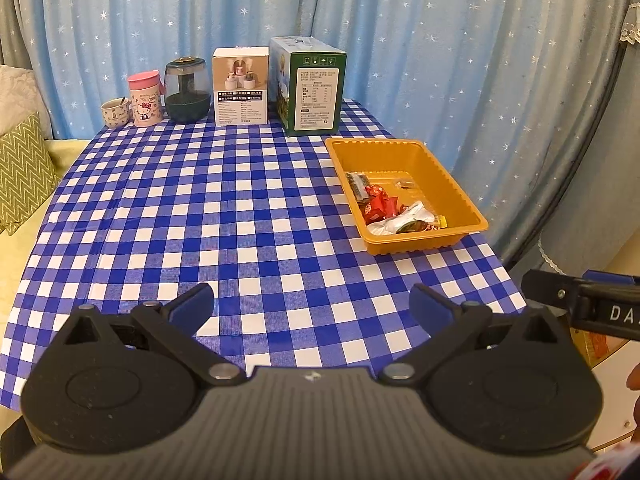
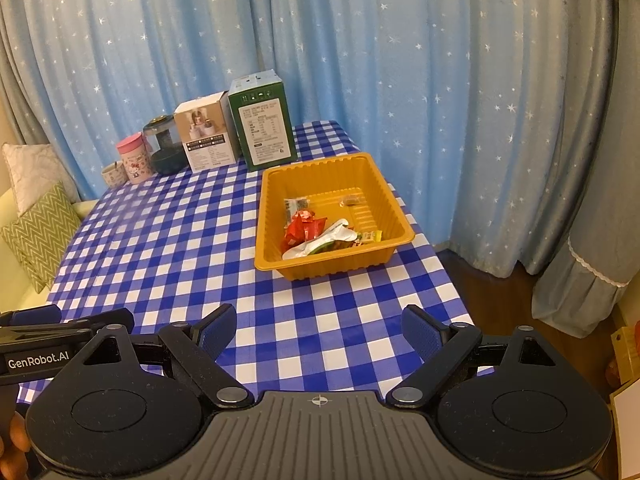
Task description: Organize snacks
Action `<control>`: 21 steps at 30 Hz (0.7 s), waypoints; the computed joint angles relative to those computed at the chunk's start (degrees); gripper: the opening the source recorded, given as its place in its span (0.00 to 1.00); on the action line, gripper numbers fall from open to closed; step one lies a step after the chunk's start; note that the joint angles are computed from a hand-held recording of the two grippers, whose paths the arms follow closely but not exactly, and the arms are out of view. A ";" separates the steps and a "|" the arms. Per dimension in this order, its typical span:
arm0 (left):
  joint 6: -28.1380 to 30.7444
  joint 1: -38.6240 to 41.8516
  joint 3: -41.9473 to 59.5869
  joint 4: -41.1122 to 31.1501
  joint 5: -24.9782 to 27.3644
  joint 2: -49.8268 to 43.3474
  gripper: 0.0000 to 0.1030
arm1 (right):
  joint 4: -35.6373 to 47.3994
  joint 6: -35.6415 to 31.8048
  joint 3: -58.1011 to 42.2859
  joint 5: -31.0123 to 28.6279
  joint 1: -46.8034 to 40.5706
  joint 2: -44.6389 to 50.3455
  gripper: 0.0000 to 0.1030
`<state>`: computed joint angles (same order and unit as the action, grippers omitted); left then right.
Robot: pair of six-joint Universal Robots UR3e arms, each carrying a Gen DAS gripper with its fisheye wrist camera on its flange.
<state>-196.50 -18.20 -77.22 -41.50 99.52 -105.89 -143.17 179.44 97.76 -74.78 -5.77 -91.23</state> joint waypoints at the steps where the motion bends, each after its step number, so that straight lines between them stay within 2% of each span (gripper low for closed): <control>1: -0.08 -0.10 0.28 -0.05 0.04 -0.20 1.00 | -0.04 -0.08 0.02 0.06 -0.02 -0.01 0.86; 21: 0.17 -0.09 0.72 -0.40 0.03 -0.20 1.00 | -0.78 -0.50 1.27 -0.03 -0.08 -0.43 0.86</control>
<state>-196.33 -18.29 -76.50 -41.91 99.55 -106.09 -143.94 178.93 99.03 -74.81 -5.84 -91.66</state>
